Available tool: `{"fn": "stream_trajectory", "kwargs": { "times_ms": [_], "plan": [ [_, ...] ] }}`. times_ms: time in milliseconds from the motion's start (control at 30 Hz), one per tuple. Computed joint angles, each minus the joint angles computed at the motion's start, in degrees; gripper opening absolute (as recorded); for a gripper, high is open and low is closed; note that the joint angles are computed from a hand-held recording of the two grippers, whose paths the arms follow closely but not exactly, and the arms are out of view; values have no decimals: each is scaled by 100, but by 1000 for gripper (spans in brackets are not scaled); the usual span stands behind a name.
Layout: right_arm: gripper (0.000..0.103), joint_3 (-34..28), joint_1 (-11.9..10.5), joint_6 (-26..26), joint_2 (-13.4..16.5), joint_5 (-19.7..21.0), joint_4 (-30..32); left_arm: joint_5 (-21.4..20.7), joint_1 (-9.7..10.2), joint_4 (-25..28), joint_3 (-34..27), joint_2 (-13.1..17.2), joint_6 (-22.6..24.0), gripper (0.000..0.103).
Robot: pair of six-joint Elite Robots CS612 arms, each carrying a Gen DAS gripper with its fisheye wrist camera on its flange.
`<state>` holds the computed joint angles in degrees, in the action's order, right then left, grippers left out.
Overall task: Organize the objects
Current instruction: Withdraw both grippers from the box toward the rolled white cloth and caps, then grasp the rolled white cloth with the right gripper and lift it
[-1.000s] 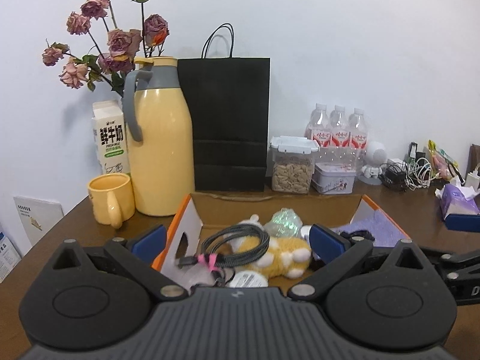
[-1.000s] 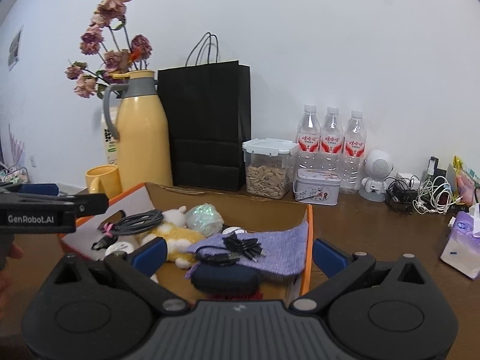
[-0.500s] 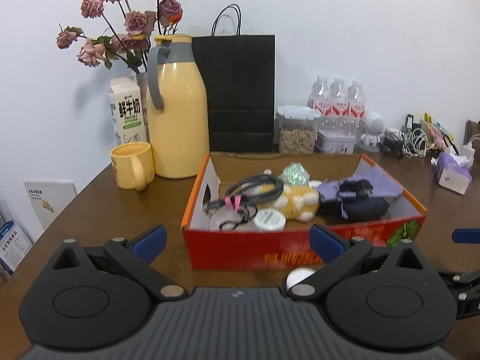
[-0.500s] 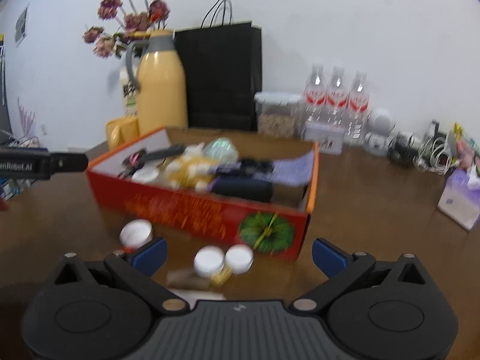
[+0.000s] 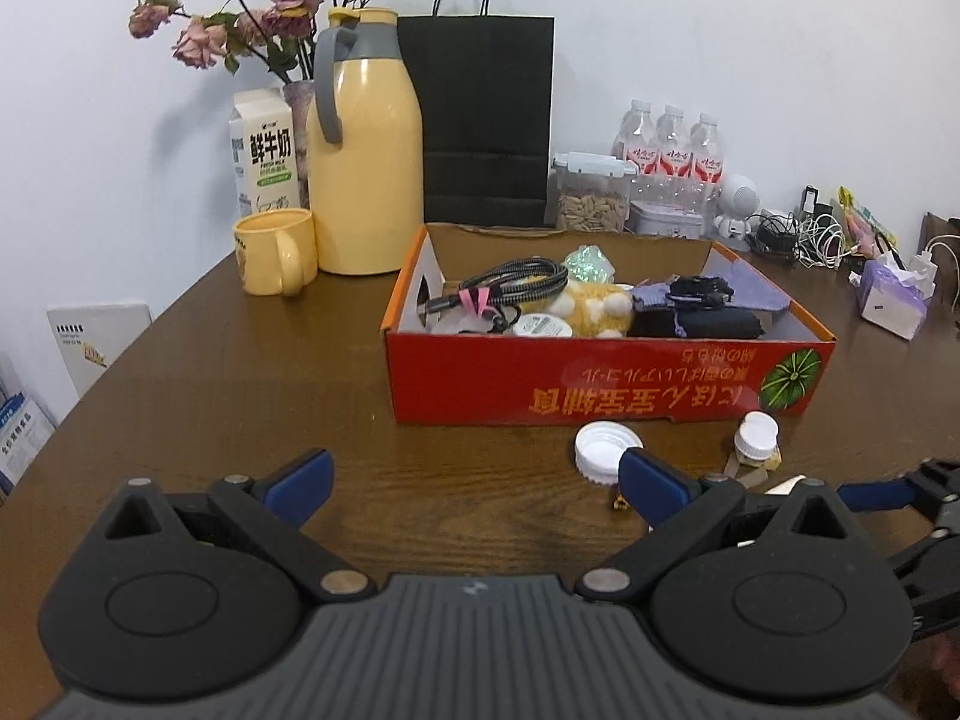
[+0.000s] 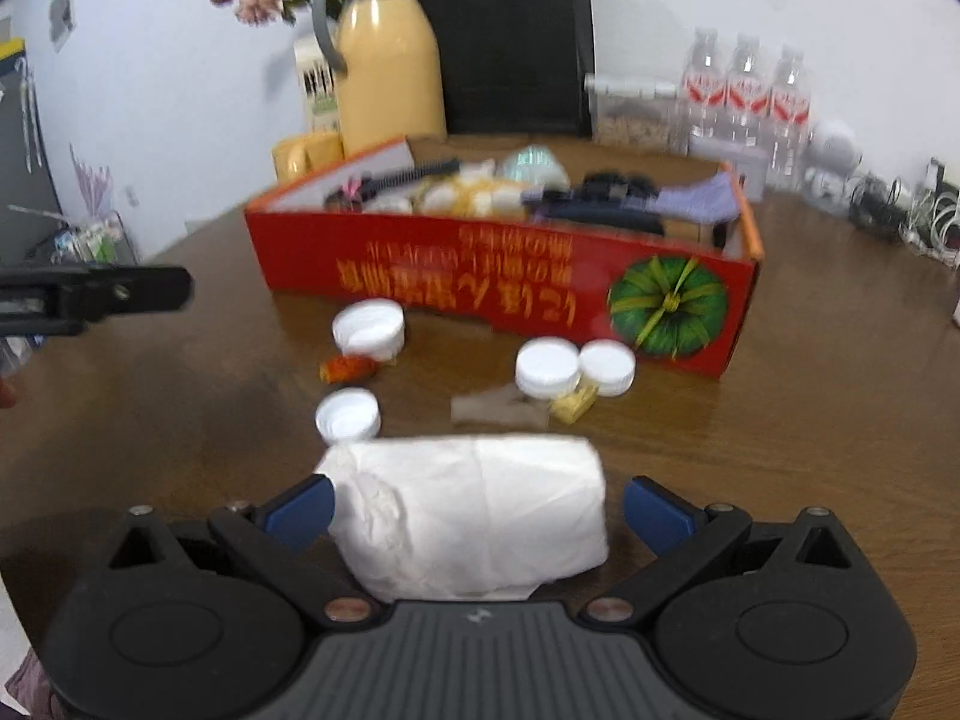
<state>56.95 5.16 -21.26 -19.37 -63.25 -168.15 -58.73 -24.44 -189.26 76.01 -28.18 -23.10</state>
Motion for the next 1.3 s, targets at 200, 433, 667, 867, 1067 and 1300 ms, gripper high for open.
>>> {"fn": "stream_trajectory", "kwargs": {
  "times_ms": [200, 433, 667, 867, 1067, 1300],
  "plan": [
    [103, 9, 29, 35, 46, -132, -184, -78, 20, 41, 80, -23, -216, 103],
    [103, 49, 22, 18, 80, -71, -434, -180, 27, 80, 95, -14, -285, 103],
    [93, 103, 12, 24, 79, 47, -596, -190, 39, 135, 116, -19, -400, 103],
    [76, 237, 0, 4, 38, 192, -774, -188, 38, 162, 128, -25, -429, 103],
    [51, 371, -22, -6, 10, 431, -970, -167, 23, 205, 130, -32, -414, 103],
    [35, 453, -80, 7, -22, 863, -966, -147, 0, 296, 96, -28, -383, 103]
  ]
}}
